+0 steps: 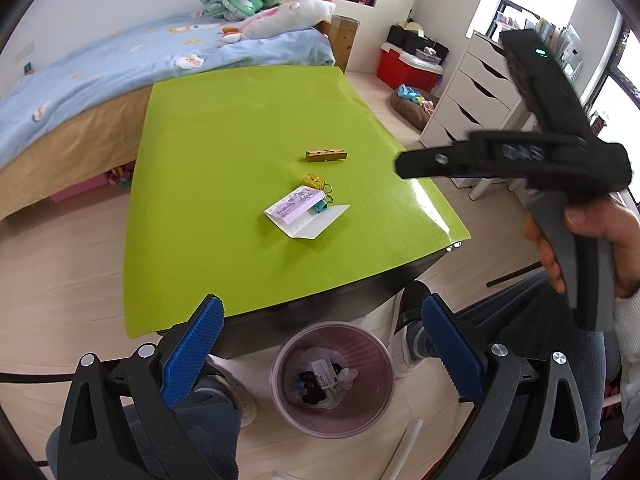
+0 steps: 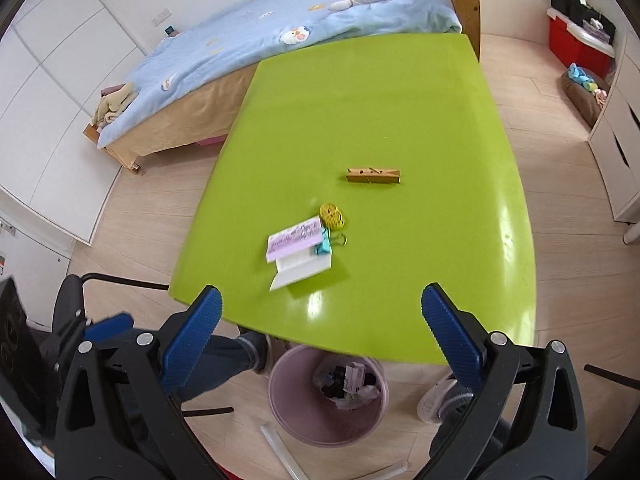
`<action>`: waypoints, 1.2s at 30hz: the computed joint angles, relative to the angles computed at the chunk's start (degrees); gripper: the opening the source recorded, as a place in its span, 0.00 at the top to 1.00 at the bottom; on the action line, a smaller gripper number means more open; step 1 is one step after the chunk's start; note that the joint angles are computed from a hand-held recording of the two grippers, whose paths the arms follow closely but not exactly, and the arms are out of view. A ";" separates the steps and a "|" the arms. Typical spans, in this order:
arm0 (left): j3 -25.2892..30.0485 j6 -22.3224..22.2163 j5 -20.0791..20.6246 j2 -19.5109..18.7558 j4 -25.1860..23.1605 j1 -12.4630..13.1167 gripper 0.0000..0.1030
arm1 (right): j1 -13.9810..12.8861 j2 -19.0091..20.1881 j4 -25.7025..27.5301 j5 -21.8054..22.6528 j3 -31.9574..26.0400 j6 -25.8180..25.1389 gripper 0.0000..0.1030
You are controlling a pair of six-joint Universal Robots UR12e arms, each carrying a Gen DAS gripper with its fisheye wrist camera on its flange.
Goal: Collect trash
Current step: 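Move both open tools back over the green table, then grasp the teal binder clip with the right tool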
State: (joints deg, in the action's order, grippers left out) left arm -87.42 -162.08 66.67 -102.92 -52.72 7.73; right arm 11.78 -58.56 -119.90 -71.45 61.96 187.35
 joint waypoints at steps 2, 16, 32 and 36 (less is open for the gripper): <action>0.03 -0.08 0.04 -0.10 0.03 0.04 0.07 | -0.03 2.03 1.93 -0.01 -2.79 0.42 0.05; 1.15 -1.51 0.76 -1.50 -1.68 0.12 0.07 | -1.13 11.24 11.75 6.86 -13.47 3.24 0.38; 2.27 -1.83 0.54 -2.77 -3.46 0.02 0.07 | -1.42 12.83 12.07 12.01 -14.47 2.66 0.97; 2.54 -2.10 0.57 -2.98 -3.56 0.00 0.07 | -1.48 12.21 10.96 11.70 -13.57 2.49 0.99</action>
State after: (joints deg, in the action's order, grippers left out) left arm -84.88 -164.18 67.24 -105.90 -56.28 7.73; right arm 10.30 -46.35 -108.93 -59.75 48.39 189.84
